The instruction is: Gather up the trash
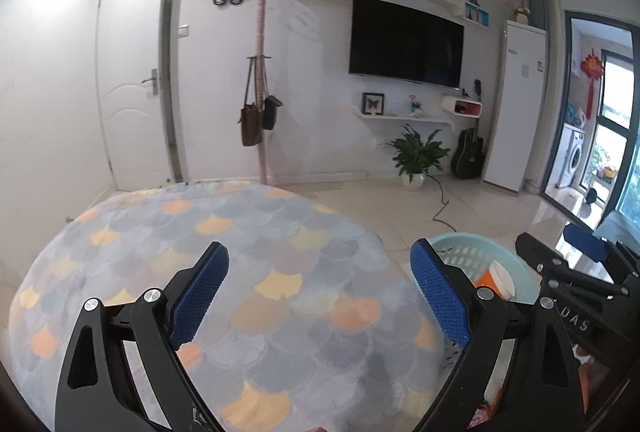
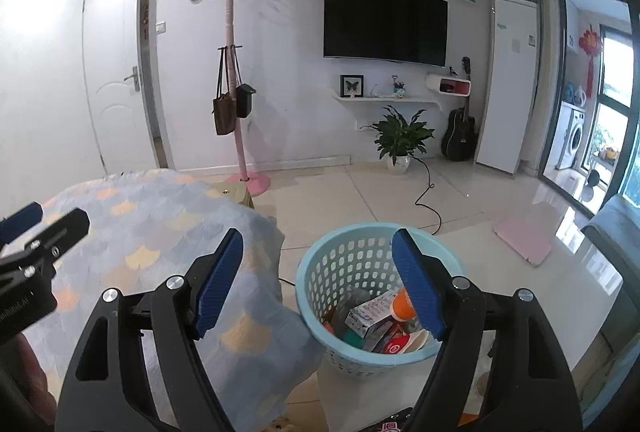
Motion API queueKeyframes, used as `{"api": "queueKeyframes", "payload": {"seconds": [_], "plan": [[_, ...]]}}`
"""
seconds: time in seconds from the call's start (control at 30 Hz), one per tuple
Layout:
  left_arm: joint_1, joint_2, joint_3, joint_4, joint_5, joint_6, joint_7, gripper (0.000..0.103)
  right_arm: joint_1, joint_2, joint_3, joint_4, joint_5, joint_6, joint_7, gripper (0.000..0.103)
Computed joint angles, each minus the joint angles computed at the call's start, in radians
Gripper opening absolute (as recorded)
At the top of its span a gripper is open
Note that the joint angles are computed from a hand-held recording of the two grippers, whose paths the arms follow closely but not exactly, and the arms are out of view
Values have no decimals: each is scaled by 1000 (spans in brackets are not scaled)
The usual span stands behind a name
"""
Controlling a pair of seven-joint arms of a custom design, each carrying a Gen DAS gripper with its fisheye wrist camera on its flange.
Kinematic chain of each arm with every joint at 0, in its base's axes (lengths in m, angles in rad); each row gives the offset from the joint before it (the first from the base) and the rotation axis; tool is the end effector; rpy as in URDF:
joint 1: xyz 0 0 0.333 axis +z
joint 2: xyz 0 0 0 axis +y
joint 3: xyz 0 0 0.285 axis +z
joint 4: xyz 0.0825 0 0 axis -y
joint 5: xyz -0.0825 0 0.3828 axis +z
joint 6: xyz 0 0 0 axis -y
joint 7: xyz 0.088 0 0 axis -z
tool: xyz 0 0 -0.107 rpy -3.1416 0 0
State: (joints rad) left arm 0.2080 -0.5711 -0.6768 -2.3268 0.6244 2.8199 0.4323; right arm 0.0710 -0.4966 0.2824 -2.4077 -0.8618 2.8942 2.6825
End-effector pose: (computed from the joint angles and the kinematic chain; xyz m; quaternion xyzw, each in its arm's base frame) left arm 0.3934 -0.2853 0.5698 -0.6148 0.5785 -0.3867 0.3713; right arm 0.4130 0.2158 0.5517 -0.6112 0.5967 -0.3585 0.3766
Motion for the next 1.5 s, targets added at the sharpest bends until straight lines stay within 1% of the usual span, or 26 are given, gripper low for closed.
{"api": "queueKeyframes", "payload": {"seconds": [0.1, 0.2, 0.27, 0.53, 0.7, 0.87, 0.97, 1.17, 1.37, 1.5], "plan": [[-14, -22, 12, -24, -16, -1, -8, 90, 2, 5, 10, 2, -7, 2, 4, 73], [-22, -45, 13, -40, -27, -22, -8, 90, -4, 11, 21, 9, -24, 3, 15, 73], [-26, -57, 15, -50, -35, -27, -9, 90, 10, 17, 5, 6, -20, 12, -6, 73], [-14, -83, 5, -56, -41, -51, -10, 90, 1, 29, 17, 10, -47, 28, 14, 73], [-13, -83, 5, -56, -44, -50, -9, 90, -11, 23, 22, 6, -67, 32, 38, 73], [-14, -81, 5, -51, -43, -55, 1, 90, -49, 3, 56, 4, -134, 29, 101, 73], [-14, -85, 9, -54, -44, -48, 2, 90, -41, 6, 49, 8, -147, 26, 110, 73], [3, -100, -14, -56, -37, -46, -11, 90, -32, 8, 40, 9, -161, 27, 122, 73], [6, -106, -14, -62, -43, -34, -7, 90, -29, 9, 38, 13, -178, 24, 139, 73], [2, -111, -1, -74, -60, -11, 8, 90, -27, 7, 40, 13, -188, 20, 152, 73]]}}
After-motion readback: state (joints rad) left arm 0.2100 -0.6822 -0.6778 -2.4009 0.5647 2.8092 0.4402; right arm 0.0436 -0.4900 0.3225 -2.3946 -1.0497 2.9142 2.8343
